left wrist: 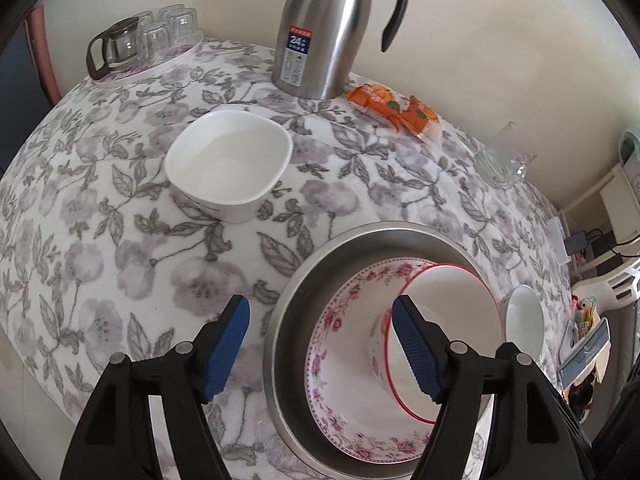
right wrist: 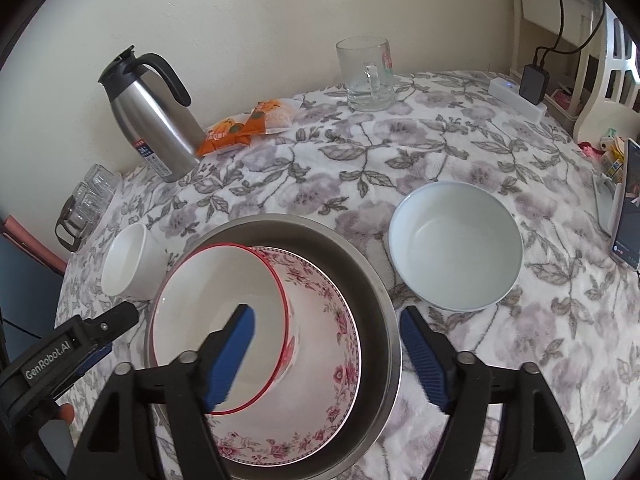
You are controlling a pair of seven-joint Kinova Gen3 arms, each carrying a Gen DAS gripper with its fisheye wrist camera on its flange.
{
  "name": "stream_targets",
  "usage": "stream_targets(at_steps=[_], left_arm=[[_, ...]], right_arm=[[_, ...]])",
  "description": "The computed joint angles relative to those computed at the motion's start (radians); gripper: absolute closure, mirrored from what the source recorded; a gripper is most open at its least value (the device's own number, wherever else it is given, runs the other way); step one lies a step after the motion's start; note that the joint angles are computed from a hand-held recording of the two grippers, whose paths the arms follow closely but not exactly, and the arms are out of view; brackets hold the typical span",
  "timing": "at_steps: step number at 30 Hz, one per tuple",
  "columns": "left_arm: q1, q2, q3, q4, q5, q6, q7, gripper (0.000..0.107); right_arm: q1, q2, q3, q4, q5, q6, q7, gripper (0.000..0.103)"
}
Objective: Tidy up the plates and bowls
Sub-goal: 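Open both grippers and release the bowl rim, then move both tools away from the basin toward the white square bowl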
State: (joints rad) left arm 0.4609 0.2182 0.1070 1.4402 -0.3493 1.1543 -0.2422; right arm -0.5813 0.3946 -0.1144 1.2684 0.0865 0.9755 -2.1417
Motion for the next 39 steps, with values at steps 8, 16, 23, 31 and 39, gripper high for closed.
stream_targets(at_steps=[8, 16, 23, 31, 39], left_arm=[[0.002, -0.001, -0.007, 0.01, -0.016, 0.021, 0.047, 0.02], [-0.001, -0.002, -0.006, 0.011, -0.025, 0.042, 0.069, 0.02], [-0.007, -0.03, -0.004, 0.03, -0.053, 0.043, 0.087, 0.02], [-0.023, -0.098, 0.002, 0.073, -0.136, 0.122, 0.161, 0.02], [-0.08, -0.184, 0.036, 0.145, -0.192, 0.166, 0.238, 0.02]], right_arm=[[-0.002, 0.001, 0.002, 0.001, 0.005, 0.003, -0.005, 0.0], [-0.01, -0.001, 0.005, 0.003, 0.015, 0.0, -0.019, 0.0], [-0.029, -0.023, 0.0, 0.009, 0.037, -0.033, -0.024, 0.0], [-0.072, -0.041, -0.014, -0.001, 0.075, -0.068, -0.025, 0.0], [-0.137, -0.028, -0.025, -0.023, 0.108, -0.075, -0.013, 0.0]])
